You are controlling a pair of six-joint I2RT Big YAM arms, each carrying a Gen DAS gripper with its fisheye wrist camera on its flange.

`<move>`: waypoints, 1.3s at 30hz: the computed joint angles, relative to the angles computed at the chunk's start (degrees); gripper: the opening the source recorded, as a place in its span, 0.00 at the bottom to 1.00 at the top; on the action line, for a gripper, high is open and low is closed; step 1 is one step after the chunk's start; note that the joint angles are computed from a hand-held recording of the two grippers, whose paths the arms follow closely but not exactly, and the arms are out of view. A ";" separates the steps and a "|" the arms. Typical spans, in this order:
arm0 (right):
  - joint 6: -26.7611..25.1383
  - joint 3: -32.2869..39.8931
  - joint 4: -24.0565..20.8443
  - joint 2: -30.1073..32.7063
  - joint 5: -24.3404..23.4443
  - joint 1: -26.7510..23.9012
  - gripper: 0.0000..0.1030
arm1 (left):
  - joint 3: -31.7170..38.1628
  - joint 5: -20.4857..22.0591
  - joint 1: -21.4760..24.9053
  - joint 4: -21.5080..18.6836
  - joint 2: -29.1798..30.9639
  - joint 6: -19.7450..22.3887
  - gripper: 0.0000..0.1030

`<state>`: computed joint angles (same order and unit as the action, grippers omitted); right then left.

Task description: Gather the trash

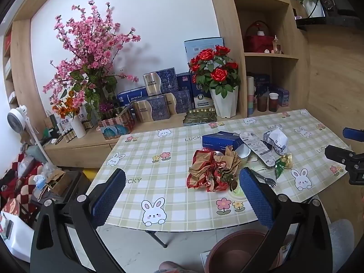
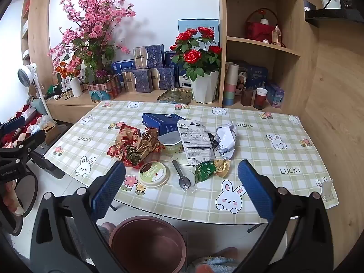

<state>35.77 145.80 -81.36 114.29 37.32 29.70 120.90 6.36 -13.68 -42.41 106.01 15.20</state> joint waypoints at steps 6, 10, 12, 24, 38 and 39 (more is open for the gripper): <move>-0.11 2.07 -1.48 1.05 0.26 0.10 0.95 | -0.09 0.50 0.26 -0.63 -0.23 -0.09 0.95; -0.07 3.21 -2.18 1.63 0.44 0.18 0.95 | -0.40 0.26 0.65 -0.58 -0.29 0.34 0.95; 0.01 3.34 -2.19 1.70 0.56 0.19 0.95 | -0.71 0.52 0.84 -0.47 -0.48 0.40 0.95; 0.06 2.23 -1.91 1.17 0.75 0.13 0.95 | -0.05 -0.38 0.23 -0.49 0.41 0.86 0.95; 0.05 1.85 -1.92 1.12 0.74 0.09 0.95 | -0.25 -0.37 0.34 -0.33 0.18 1.17 0.95; -0.01 1.81 -1.90 1.10 0.75 0.08 0.95 | -0.30 -0.38 0.29 -0.20 0.19 1.02 0.95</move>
<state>35.76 147.61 -83.26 115.39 38.08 29.79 120.60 5.98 -13.39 -42.61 106.20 16.22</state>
